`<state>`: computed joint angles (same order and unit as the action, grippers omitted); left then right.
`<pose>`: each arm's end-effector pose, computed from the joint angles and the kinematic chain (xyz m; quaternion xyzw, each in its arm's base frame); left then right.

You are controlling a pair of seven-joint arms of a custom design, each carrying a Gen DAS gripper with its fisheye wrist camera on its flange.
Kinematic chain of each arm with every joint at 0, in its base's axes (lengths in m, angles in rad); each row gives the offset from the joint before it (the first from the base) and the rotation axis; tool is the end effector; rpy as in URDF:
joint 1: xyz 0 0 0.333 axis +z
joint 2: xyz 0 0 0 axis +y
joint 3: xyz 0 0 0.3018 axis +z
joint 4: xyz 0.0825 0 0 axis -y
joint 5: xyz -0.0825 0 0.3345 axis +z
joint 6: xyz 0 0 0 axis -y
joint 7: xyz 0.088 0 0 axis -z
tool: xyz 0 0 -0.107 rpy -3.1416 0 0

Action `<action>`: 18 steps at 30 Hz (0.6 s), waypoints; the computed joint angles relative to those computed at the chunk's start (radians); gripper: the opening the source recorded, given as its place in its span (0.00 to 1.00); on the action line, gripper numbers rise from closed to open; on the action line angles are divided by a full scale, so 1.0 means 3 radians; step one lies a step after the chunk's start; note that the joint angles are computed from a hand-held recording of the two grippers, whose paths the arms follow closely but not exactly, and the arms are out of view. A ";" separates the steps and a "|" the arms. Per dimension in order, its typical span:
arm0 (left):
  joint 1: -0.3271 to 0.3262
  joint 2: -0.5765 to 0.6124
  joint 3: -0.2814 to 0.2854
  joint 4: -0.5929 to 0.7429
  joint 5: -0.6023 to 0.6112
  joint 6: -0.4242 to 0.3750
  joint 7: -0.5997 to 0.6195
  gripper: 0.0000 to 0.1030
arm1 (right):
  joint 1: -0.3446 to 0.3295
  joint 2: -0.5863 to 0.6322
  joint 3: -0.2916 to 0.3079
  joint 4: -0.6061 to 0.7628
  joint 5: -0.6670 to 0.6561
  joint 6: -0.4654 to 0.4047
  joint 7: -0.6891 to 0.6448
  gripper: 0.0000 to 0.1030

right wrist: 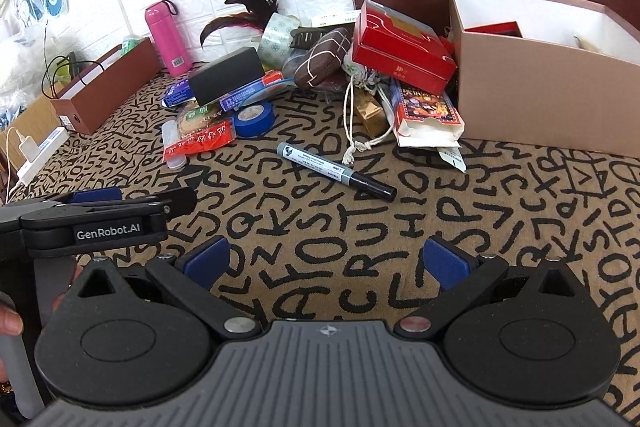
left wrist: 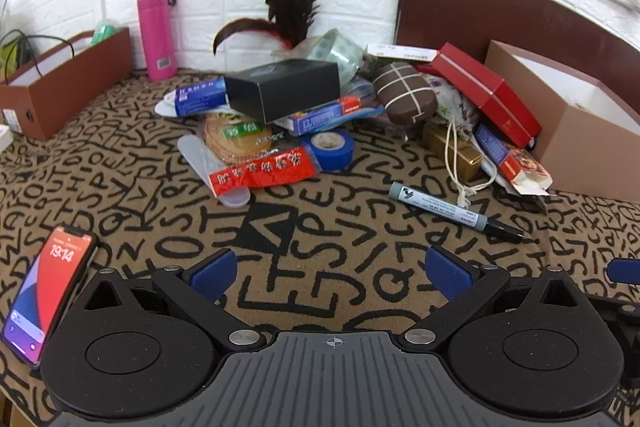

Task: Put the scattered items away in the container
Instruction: 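Grasp the grey marker with the left gripper while the right gripper grips its black cap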

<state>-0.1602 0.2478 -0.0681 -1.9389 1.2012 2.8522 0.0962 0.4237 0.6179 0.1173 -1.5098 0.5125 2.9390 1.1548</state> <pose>0.5641 -0.1798 0.4227 -0.6989 0.5766 -0.2939 0.3045 0.6287 0.3171 0.4075 -0.7697 0.4853 -0.1216 0.3965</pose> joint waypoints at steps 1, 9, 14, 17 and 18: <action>0.0000 0.0016 -0.0006 0.0015 -0.0032 -0.0022 0.0020 1.00 | 0.0008 0.0016 -0.0009 0.0017 -0.0013 0.0000 -0.0003 0.99; 0.0052 0.0182 -0.0027 0.0141 -0.0411 0.0093 0.0304 1.00 | 0.0142 0.0263 -0.0222 0.0329 -0.0296 -0.0161 0.0184 0.99; 0.0038 0.0333 -0.0008 0.0280 -0.0688 0.0131 0.0556 1.00 | 0.0085 0.0500 -0.0188 0.0577 -0.0389 -0.0131 -0.0003 0.99; 0.0035 0.0431 -0.0002 0.0374 -0.0835 0.0162 0.0737 1.00 | 0.0121 0.0683 -0.0271 0.0812 -0.0475 -0.0132 0.0007 0.99; 0.0026 0.0465 0.0003 0.0411 -0.0874 0.0156 0.0793 1.00 | 0.0160 0.0759 -0.0342 0.0918 -0.0522 -0.0143 0.0059 0.99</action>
